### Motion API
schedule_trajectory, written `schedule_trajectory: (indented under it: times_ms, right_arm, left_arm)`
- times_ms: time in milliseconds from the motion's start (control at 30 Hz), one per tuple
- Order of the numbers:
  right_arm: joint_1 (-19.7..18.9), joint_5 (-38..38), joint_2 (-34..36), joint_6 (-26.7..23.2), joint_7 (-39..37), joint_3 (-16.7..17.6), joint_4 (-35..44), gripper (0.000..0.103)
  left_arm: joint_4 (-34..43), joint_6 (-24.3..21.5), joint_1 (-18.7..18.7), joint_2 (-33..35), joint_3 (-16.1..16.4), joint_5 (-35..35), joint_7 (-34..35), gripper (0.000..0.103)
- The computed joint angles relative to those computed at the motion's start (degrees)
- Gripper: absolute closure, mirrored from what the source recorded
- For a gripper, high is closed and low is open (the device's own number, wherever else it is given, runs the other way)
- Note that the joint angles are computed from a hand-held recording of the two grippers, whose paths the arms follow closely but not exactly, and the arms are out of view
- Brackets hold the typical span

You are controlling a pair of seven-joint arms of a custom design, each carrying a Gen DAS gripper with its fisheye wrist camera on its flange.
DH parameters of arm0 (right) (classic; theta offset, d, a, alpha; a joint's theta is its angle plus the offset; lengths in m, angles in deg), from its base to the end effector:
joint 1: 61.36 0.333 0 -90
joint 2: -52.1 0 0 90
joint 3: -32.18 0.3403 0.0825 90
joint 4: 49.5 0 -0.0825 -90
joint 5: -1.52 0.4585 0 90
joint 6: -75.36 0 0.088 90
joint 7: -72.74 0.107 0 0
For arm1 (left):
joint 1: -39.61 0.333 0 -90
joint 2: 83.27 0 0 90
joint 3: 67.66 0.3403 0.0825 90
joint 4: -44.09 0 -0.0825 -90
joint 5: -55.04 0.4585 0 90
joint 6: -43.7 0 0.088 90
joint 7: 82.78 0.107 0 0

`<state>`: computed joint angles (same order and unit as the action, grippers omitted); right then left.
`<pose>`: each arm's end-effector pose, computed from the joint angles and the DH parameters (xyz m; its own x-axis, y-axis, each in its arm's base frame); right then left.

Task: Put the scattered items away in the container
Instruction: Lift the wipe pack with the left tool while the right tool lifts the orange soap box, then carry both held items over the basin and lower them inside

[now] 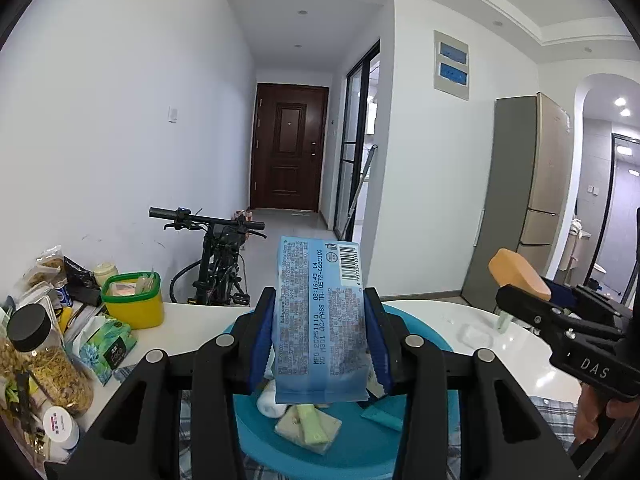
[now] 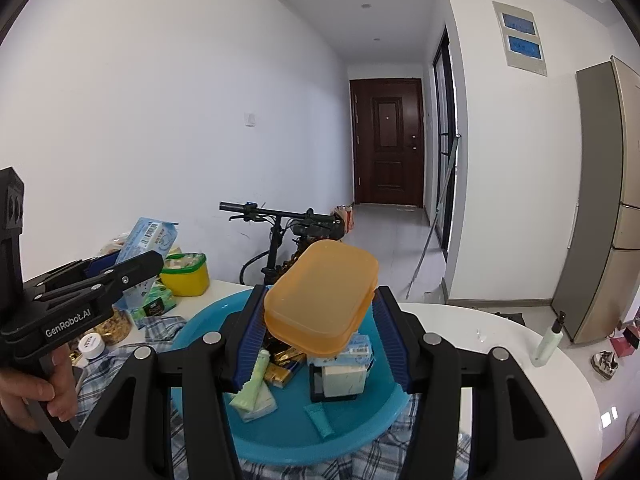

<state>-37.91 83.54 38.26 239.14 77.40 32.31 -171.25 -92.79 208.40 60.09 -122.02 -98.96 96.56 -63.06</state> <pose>0.5567 0.1841 0.5887 0.6412 -0.7666 -0.0352 -0.2764 -0.1879 -0.9425 0.4600 -0.1805 0.6265 0.2598 -0.9612 0.0928 -0.2893 -0.1692 -0.9422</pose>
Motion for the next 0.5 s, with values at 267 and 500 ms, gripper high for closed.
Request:
schedule_trajectory:
  times_ms: [267, 500]
  right_arm:
    - [-0.4, 1.3, 5.5, 1.8, -2.2, 1.5, 5.6, 0.051]
    - [-1.8, 2.5, 10.6, 3.8, -2.8, 3.4, 11.1, 0.051]
  left_arm:
    - [4.1, 2.6, 3.7, 7.8, -0.5, 3.4, -1.2, 0.059]
    - [8.4, 4.4, 5.6, 14.2, 0.3, 9.7, -7.2, 0.059]
